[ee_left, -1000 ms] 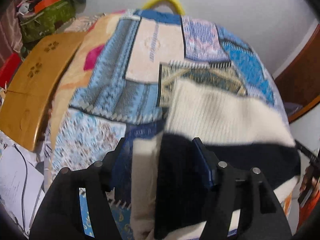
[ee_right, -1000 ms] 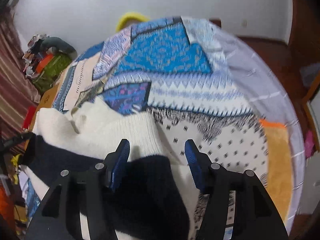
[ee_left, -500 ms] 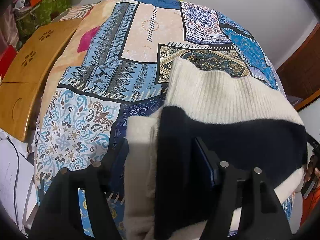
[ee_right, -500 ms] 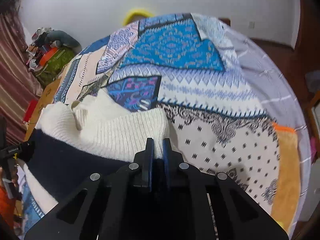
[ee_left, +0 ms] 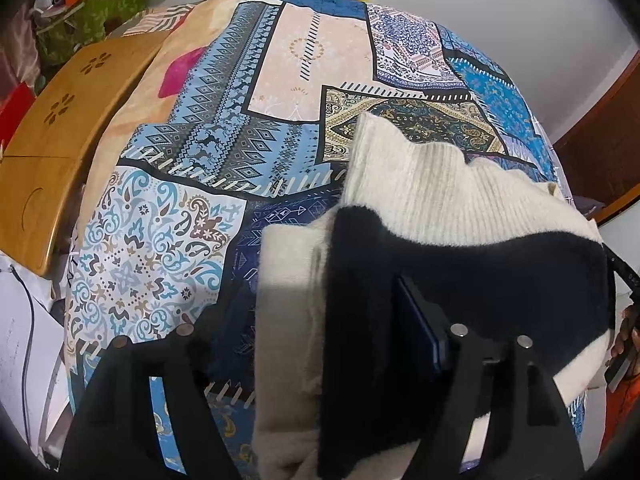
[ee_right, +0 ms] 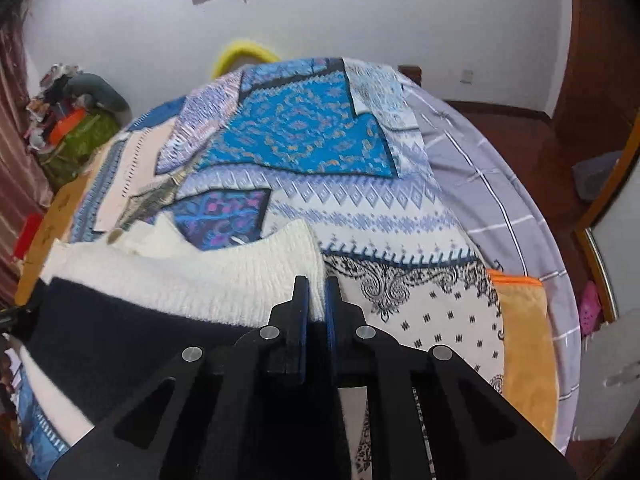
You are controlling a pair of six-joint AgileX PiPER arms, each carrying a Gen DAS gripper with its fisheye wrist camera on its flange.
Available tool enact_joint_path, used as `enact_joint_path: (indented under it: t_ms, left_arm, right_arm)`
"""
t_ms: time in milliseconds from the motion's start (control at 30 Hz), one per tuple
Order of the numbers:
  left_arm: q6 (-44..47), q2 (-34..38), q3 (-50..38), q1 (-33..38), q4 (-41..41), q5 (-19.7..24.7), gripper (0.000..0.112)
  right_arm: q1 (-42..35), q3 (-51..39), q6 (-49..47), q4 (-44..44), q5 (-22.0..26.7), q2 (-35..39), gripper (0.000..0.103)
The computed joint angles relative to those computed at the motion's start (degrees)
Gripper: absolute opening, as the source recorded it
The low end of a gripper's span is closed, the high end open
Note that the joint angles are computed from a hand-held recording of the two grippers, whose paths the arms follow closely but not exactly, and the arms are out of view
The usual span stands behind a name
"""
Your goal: Fold small clothes
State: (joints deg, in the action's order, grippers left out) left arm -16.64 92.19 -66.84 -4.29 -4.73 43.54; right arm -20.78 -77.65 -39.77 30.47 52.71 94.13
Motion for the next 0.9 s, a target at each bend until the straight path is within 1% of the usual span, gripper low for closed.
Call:
enact_joint_path:
  t_ms: [100, 167, 200, 233, 333, 400, 500, 567, 600, 633, 667, 700, 733, 833, 900]
  left_arm:
    - [0.68, -0.39, 0.62, 0.45, -0.82, -0.24, 0.076]
    - [1.03, -0.74, 1.0, 0.76, -1.09, -0.16, 0.076]
    - [1.3, -0.92, 1.15, 0.93, -1.23, -0.09, 0.076]
    - [1.38, -1.07, 1.2, 1.03, -1.23, 0.07, 0.076]
    - [1.46, -1.62, 1.32, 1.29, -1.35, 0.7, 0.076]
    - [0.32, -2.43, 1.49, 0.75, -0.01, 0.96, 0.076]
    - [-2.8, -3.98, 1.63, -1.33, 4.15, 1.46, 0.075]
    - [-4.61, -5.11, 1.36, -3.21, 7.21, 2.08, 0.075]
    - [-5.64, -6.05, 1.23, -4.58, 9.12, 2.45, 0.075]
    - [-5.99, -6.64, 1.07, -5.4, 10.13, 2.68, 0.075]
    - [-6.13, -7.34, 0.9, -6.26, 11.0, 2.93, 0.075]
    - [-6.22, -8.15, 0.69, -7.18, 11.81, 3.21, 0.075]
    - [-6.47, -8.9, 0.36, -8.16, 12.63, 3.45, 0.075]
    - [-7.03, -10.52, -0.81, -11.11, 14.87, 4.01, 0.075]
    - [-6.47, -10.6, -2.05, -12.4, 14.57, 4.11, 0.075]
  right_arm:
    - [0.94, 1.27, 2.2, -2.1, -2.94, -0.7, 0.007]
    - [1.62, 2.13, 6.29, -5.71, -6.23, -2.0, 0.006]
    - [1.25, 1.99, 7.27, -6.16, -7.08, -2.31, 0.006]
    - [0.22, 0.78, 7.82, -5.44, -5.99, -1.96, 0.006]
    - [-3.69, -3.96, 5.85, 0.19, 2.64, -0.54, 0.006]
    - [-3.96, -4.58, 3.54, 1.47, 5.39, -1.89, 0.006]
    - [-1.74, -3.96, -0.07, 2.13, 8.85, -5.06, 0.007]
    - [0.66, -3.47, -1.52, 2.68, 10.85, -6.93, 0.01]
    - [2.39, -3.03, -2.06, 3.01, 11.71, -7.95, 0.016]
    - [4.32, -2.29, -2.44, 3.41, 12.04, -9.01, 0.025]
    - [5.78, -1.26, -3.05, 4.17, 11.85, -9.89, 0.03]
    - [7.02, -0.34, -3.71, 5.18, 11.8, -10.7, 0.038]
    - [8.53, 0.55, -4.2, 6.22, 11.48, -11.28, 0.042]
    - [14.05, 2.22, -3.35, 7.12, 11.49, -11.9, 0.044]
    - [18.21, 3.28, -2.08, 6.43, 10.51, -11.64, 0.044]
